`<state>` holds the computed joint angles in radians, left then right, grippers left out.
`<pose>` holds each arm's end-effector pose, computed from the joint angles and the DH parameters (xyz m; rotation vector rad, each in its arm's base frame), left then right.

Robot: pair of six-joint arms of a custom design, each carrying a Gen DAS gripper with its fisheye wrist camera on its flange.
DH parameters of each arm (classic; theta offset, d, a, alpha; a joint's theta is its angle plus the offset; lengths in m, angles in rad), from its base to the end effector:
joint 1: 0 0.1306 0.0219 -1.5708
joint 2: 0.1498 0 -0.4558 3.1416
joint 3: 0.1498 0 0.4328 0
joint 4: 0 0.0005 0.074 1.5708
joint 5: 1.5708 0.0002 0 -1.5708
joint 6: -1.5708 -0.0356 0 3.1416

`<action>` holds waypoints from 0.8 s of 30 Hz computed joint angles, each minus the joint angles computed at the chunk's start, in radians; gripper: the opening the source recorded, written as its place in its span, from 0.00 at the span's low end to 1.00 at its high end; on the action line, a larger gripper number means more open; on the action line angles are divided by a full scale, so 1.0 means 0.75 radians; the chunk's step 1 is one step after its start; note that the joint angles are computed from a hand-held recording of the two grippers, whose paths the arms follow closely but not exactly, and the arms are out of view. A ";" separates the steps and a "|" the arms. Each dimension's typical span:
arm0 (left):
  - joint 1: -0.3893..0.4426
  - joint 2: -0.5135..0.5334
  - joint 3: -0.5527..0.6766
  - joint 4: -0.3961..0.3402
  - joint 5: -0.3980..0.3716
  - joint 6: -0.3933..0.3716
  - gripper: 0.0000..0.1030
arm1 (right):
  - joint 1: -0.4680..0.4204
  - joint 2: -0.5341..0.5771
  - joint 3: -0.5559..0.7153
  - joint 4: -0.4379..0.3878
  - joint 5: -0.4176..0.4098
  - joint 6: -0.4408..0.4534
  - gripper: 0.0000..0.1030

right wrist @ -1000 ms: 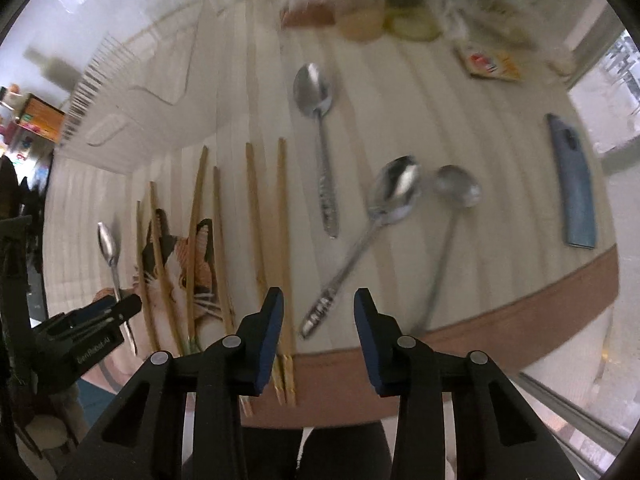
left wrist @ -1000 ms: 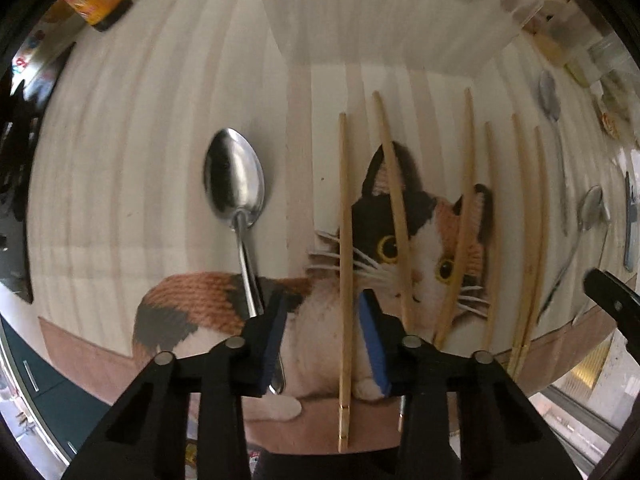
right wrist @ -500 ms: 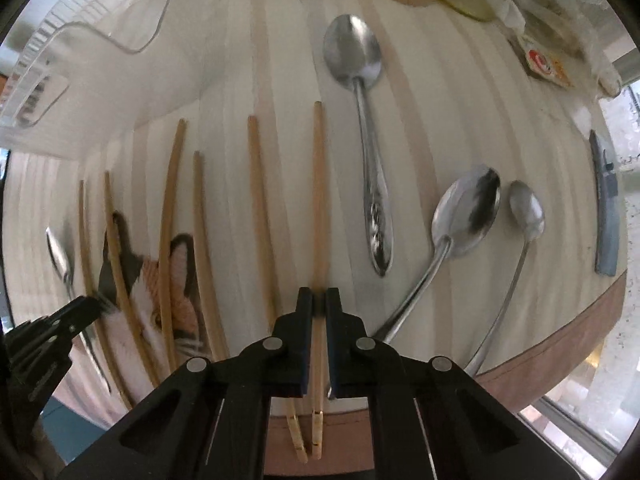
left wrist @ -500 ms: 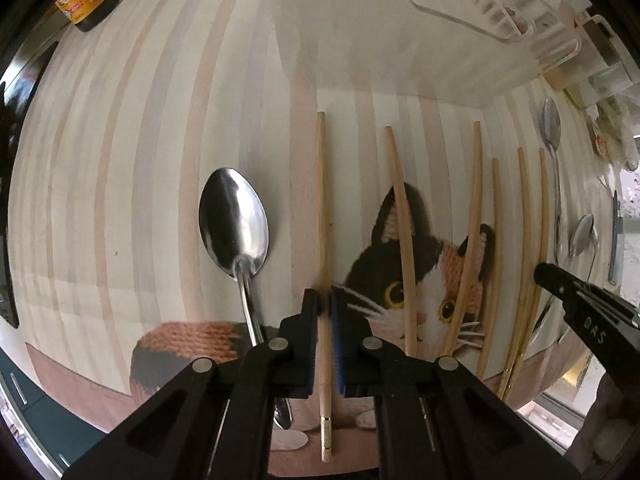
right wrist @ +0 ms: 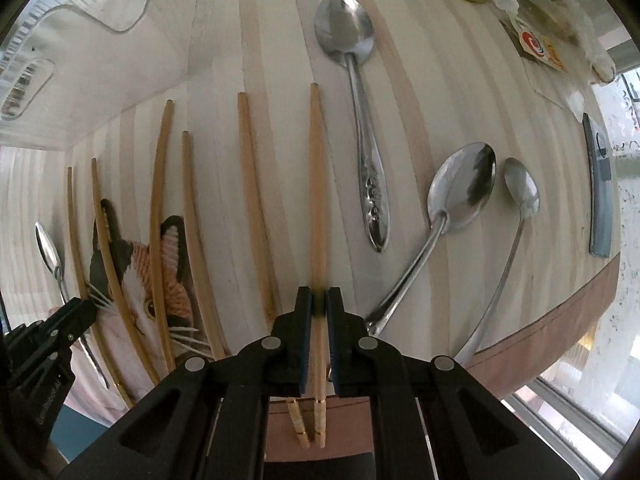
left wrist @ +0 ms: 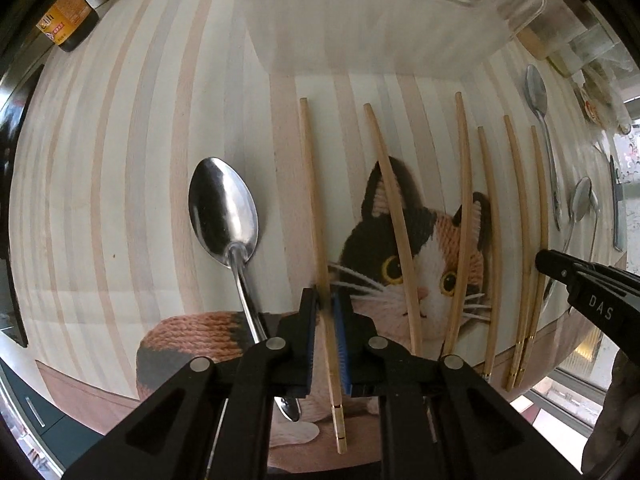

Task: Organize utensils
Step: 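Lift both held chopsticks and carry them toward the clear plastic rack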

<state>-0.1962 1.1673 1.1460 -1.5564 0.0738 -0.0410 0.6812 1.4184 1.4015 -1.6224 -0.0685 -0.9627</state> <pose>0.3321 -0.0692 0.4531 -0.3696 -3.1050 0.1143 0.3451 0.2822 0.4698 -0.4307 -3.0142 0.0054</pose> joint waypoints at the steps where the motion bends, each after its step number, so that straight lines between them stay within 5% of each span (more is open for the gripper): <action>1: -0.028 0.033 0.034 0.000 -0.004 0.031 0.08 | -0.009 0.006 0.006 -0.003 -0.004 0.015 0.08; 13: -0.142 0.011 0.007 0.061 -0.120 0.182 0.04 | -0.024 0.019 -0.010 0.005 0.023 0.158 0.09; 24: -0.255 -0.051 0.046 0.007 -0.246 0.340 0.04 | 0.035 -0.036 -0.054 0.069 0.067 0.168 0.07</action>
